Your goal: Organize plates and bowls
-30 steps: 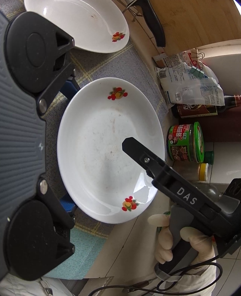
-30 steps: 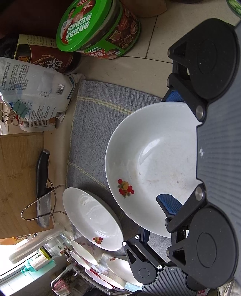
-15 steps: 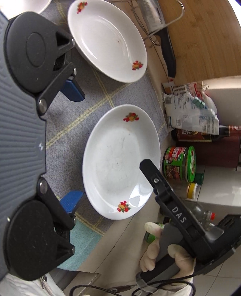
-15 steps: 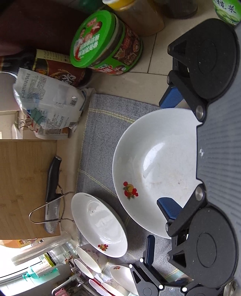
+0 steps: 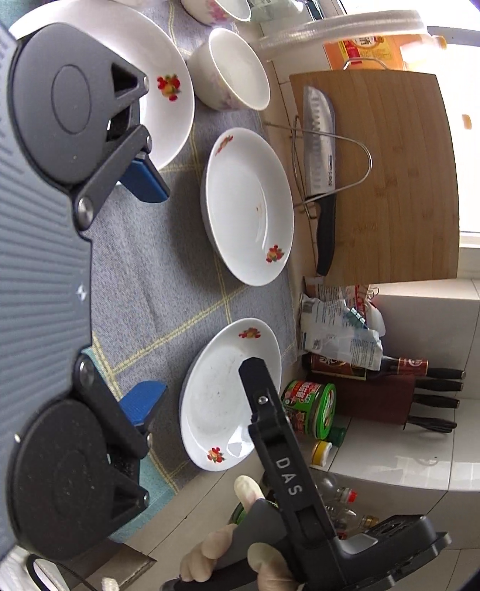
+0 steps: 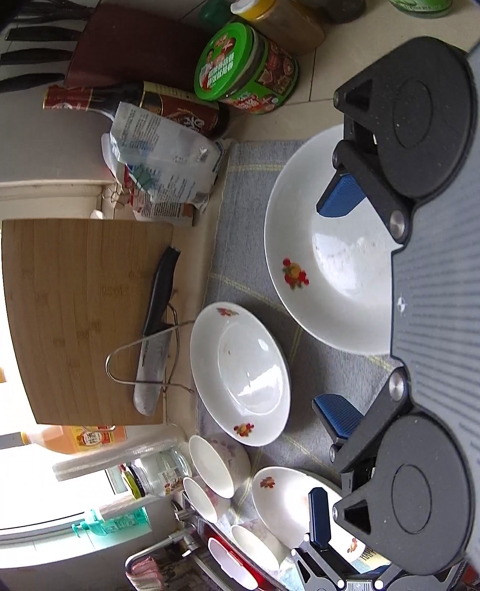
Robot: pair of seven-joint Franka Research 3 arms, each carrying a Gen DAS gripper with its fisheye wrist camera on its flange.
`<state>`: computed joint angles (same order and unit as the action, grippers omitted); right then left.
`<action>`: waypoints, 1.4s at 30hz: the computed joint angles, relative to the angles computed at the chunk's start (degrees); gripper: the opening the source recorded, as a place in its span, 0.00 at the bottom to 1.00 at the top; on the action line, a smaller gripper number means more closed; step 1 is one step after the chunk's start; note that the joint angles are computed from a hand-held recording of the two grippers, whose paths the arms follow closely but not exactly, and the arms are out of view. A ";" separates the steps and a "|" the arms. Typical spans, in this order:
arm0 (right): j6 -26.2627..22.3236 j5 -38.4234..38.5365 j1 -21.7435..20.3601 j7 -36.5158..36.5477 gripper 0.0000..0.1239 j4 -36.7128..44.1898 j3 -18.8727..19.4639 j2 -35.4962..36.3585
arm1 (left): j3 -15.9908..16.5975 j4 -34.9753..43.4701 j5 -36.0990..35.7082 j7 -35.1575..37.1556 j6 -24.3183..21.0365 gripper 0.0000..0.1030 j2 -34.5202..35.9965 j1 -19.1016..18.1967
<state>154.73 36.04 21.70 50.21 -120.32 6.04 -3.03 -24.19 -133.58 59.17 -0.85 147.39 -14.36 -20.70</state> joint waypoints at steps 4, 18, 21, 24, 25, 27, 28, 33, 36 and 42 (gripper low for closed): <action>-0.84 -1.63 1.34 3.31 0.83 -2.08 1.11 -2.09 | 0.08 -4.60 -1.96 0.47 1.71 0.99 -5.14 -0.65; -10.85 8.47 4.62 -9.95 0.83 2.55 1.48 0.57 | -6.33 -6.23 -15.71 -3.78 -22.40 0.99 -12.37 -4.30; -13.93 10.65 4.25 -11.03 0.83 3.62 1.68 1.53 | -5.88 -5.89 -18.08 -3.00 -26.60 0.99 -12.90 -6.16; -14.22 9.24 4.28 -9.55 0.83 3.93 2.40 2.05 | -4.38 -7.78 -20.57 -1.41 -27.67 0.99 -14.51 -8.02; -13.94 9.15 4.36 -9.62 0.83 3.78 2.58 1.90 | -3.80 -8.67 -21.11 -0.60 -27.46 0.99 -15.19 -8.43; -14.26 8.91 4.50 -9.31 0.83 4.03 2.78 2.06 | -2.45 -11.16 -22.42 1.29 -26.44 0.99 -17.33 -9.32; -13.97 8.30 4.62 -8.57 0.83 4.12 2.94 2.24 | -1.68 -12.80 -23.04 2.39 -25.25 0.99 -18.72 -9.78; -10.89 0.93 5.96 -0.53 0.83 3.95 4.17 3.51 | 2.62 -21.29 -26.34 9.94 -16.68 0.99 -25.20 -11.02; -12.26 -1.16 6.64 3.51 0.83 4.64 4.59 4.60 | 4.67 -24.98 -27.94 15.91 -12.15 0.99 -28.03 -10.53; -10.83 -7.11 8.47 12.62 0.83 4.98 5.56 5.99 | 8.12 -31.16 -30.37 26.37 -2.24 0.99 -32.84 -8.56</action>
